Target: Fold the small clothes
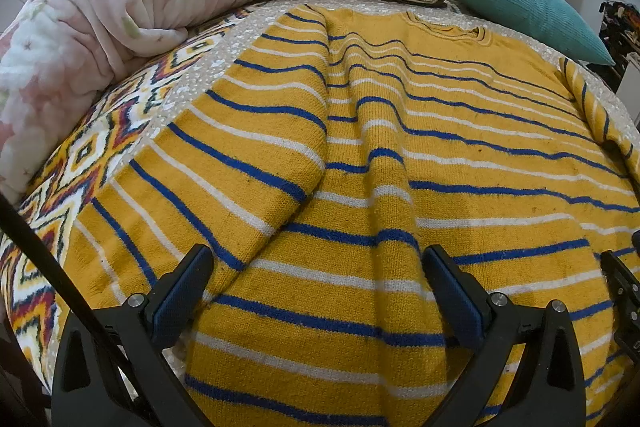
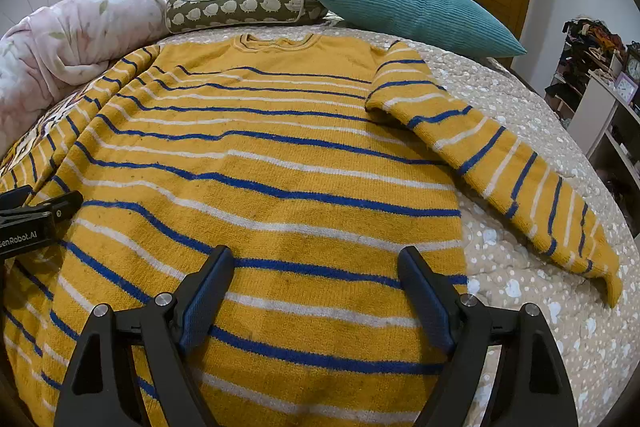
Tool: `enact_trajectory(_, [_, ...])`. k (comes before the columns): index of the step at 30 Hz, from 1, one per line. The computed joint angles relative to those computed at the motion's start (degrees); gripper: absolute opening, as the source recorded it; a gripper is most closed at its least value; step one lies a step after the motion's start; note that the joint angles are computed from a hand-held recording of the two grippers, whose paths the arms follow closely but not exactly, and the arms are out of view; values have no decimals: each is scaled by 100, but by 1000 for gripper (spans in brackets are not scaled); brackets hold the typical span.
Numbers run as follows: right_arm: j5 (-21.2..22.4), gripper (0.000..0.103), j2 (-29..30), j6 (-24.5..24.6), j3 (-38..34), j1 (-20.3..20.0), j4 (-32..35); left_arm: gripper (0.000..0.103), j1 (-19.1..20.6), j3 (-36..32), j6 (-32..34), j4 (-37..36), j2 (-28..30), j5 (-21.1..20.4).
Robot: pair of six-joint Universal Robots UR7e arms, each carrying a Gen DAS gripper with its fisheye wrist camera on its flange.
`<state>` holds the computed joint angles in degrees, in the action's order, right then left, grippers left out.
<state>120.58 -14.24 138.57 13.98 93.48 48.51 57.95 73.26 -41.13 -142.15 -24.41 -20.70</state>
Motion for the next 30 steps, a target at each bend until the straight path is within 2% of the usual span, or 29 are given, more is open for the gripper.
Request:
enact_trajectory(9, [-26, 87, -123, -52, 256, -9, -197, 103, -2, 1, 7, -18, 8, 3])
enact_trajectory(24, [-8, 88, -128, -58, 258, -8, -187, 103, -26, -5, -2, 7, 36, 146])
enact_trajectory(25, [-5, 88, -134, -64, 276, -6, -203, 101, -35, -3, -18, 48, 28, 139])
enact_trajectory(27, [-10, 88, -151, -71, 314, -8, -232, 87, -85, 119, 101, 18, -107, -84])
enact_trajectory(28, [-10, 88, -146, -66, 296, -10, -213, 77, -123, 288, 352, -298, -237, -272])
enact_trajectory(30, [-16, 88, -133, -40, 279, -6, -187, 75, -201, 730, 817, -1094, -528, -668])
